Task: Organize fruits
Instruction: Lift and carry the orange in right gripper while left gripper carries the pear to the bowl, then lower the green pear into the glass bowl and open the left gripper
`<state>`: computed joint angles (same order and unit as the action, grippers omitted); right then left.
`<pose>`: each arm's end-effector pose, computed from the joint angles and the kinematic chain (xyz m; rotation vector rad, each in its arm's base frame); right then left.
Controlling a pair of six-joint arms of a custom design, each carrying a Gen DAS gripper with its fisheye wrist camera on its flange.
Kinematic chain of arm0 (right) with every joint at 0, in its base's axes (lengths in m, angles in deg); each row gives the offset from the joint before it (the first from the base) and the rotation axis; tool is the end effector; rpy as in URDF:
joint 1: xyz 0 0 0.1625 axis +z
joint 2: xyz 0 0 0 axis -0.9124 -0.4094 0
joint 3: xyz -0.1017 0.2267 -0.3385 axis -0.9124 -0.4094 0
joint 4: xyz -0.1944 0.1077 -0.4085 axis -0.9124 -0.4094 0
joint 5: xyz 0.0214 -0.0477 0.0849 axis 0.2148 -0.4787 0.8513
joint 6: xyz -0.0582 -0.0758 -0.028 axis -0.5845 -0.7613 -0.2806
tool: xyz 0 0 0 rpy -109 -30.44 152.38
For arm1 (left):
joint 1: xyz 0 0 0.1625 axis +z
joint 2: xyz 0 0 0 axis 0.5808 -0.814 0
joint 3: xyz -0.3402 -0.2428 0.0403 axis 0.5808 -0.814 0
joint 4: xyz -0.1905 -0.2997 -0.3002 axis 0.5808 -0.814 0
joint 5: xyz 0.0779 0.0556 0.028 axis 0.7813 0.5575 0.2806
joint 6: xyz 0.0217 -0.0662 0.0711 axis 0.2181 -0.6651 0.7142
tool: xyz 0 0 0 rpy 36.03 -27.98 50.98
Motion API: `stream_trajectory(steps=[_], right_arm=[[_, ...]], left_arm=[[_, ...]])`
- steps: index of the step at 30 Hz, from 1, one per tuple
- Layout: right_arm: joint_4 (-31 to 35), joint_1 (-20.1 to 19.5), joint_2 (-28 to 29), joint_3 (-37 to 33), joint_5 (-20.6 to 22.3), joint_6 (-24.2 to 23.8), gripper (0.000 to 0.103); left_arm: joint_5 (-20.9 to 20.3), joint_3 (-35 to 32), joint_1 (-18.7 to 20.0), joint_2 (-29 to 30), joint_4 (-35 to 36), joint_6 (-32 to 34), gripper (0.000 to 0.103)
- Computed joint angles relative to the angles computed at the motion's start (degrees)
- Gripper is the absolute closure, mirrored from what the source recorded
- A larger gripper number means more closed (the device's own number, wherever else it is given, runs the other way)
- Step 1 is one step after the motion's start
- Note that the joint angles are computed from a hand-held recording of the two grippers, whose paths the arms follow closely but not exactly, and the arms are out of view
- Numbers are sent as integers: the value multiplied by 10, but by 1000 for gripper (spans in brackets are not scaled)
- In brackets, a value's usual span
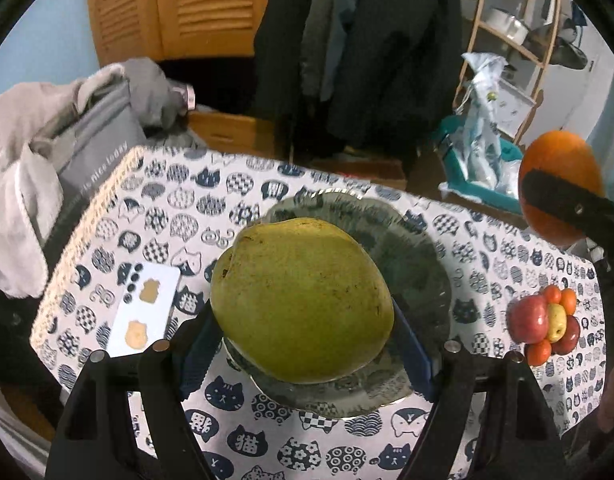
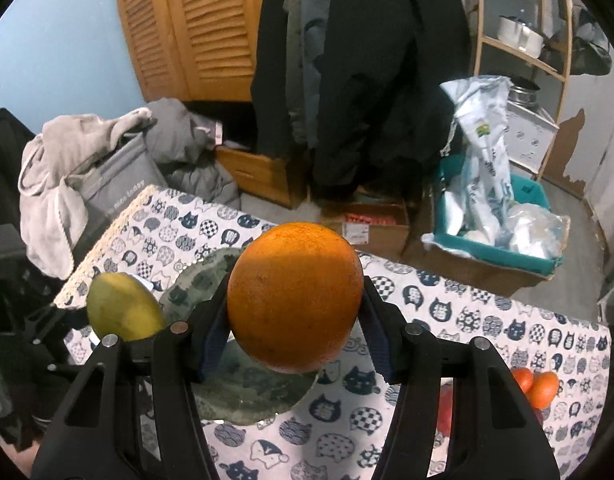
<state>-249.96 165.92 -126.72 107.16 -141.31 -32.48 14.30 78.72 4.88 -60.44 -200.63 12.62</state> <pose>0.1976 -0.5348 0.2096 0.9357 -2.4647 0.6126 -0.2202 -0.4710 0.0799 -0.0362 2.2615 -0.8175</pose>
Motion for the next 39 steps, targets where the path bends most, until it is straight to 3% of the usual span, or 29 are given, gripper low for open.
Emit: stream_trajectory(steps=[13,27,34,36,39], right_arm=[[4,-19,72,-13,-32,-6,44],[19,-29,83,-18,-34,4,44],[30,-32,82,-25,-28,16,44],[33,-33,81,-26,-26,20,44],[40,-34,83,-33,-25,25,44]], left_arm=[[-51,-15,72,48,-34,25,22],[-91,-44,115,92,-20,35,21],[-87,-54,113,100,3,25,21],[-83,-50,108,93,-3,23,15],[-73,-43,100,76,2,14,14]])
